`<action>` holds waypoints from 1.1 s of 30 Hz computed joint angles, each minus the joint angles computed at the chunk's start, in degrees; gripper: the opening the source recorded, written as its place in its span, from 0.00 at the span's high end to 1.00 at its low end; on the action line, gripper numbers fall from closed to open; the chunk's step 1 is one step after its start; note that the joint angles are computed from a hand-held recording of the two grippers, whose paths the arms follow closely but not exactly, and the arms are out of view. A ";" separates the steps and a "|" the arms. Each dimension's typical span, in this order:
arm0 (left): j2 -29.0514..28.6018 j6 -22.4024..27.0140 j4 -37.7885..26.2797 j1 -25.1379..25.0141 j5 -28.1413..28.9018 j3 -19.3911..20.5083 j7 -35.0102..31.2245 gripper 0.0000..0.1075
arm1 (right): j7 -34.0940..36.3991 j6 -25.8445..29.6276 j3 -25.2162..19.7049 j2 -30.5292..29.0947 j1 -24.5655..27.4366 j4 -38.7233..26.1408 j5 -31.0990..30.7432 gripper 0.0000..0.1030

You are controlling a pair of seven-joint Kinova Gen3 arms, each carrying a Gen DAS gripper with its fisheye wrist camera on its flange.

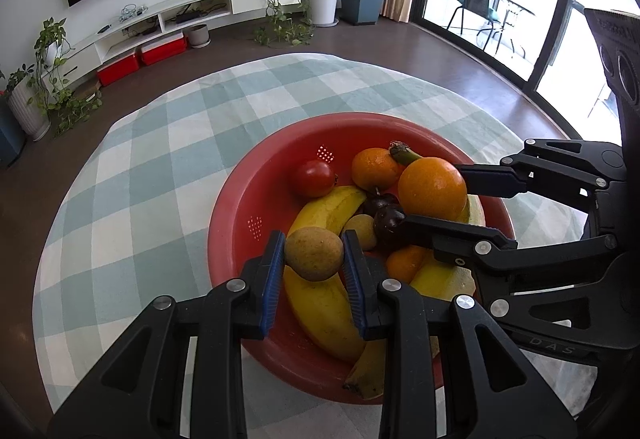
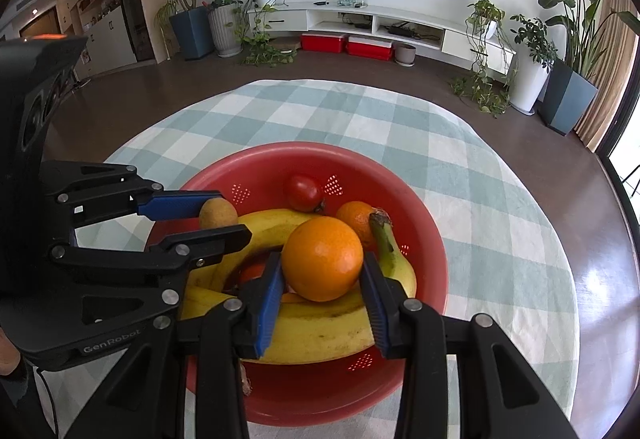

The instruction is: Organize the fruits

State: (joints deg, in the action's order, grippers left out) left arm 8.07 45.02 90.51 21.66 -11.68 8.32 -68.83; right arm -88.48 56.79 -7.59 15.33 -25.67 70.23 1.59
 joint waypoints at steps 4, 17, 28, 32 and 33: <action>-0.08 -0.20 0.28 0.21 -0.50 -0.12 0.84 0.73 | -0.43 -0.38 0.06 -0.40 -0.13 0.54 0.23 0.59; -3.44 -1.03 2.85 -3.60 -4.47 5.02 6.08 0.48 | -3.14 -3.19 0.09 -3.97 -0.08 4.29 1.51 0.45; -23.23 -2.63 14.63 -27.77 -18.41 34.19 27.78 0.04 | -8.73 -16.67 -2.41 -20.15 2.03 20.66 3.14 0.01; -32.19 -0.57 17.22 -26.99 -23.88 37.33 36.77 0.04 | -12.03 -23.12 -5.34 -27.86 4.54 28.00 4.35 0.00; -34.24 -1.19 18.12 -24.34 -25.09 35.86 38.94 0.04 | -14.22 -25.45 -6.52 -30.07 5.65 29.94 5.85 0.00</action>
